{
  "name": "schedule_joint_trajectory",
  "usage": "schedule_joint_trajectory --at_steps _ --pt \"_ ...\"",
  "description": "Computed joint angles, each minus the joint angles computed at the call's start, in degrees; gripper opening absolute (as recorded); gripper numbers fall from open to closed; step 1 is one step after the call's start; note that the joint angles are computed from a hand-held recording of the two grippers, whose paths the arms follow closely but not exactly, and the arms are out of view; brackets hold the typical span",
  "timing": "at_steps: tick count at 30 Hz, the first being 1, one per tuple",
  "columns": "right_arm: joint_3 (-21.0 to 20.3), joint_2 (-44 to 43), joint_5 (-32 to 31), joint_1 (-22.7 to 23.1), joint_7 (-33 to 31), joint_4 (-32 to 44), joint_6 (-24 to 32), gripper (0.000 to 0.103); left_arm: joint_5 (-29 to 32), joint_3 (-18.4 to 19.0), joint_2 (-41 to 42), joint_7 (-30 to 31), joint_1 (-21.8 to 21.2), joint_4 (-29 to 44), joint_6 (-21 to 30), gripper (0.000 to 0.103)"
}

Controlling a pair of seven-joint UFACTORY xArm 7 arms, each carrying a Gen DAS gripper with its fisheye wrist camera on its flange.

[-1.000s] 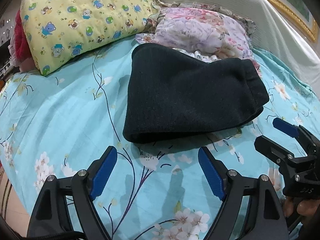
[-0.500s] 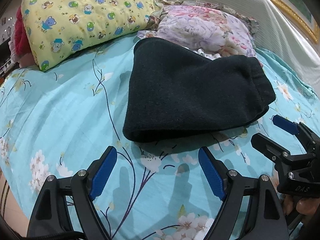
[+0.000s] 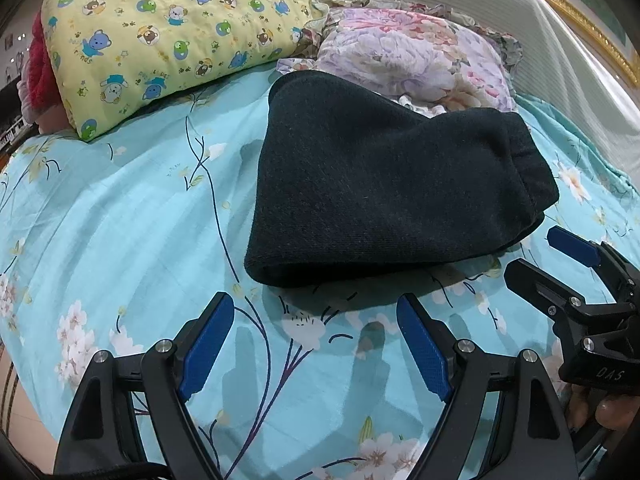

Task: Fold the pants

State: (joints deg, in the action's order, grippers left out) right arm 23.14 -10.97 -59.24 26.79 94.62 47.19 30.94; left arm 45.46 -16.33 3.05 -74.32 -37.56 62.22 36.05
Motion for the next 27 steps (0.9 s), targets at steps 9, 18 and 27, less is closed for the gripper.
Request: schedule_joint_trajectory --at_steps 9,18,27 --pt "0.08 -0.10 -0.16 -0.02 0.68 -0.09 -0.02 0.098 -0.22 -0.09 -0.13 0.08 -0.09 -0.05 -0.08 0.084" --pt "0.20 -0.25 -0.45 -0.05 1.10 -0.18 0.10 0.098 0.23 -0.60 -1.01 -0.58 -0.18 -0.64 0.09 0.084" --pt "0.30 -0.20 -0.81 0.10 1.36 0.04 0.24 0.098 0.83 -0.94 -1.42 -0.95 -0.03 -0.62 0.51 0.084"
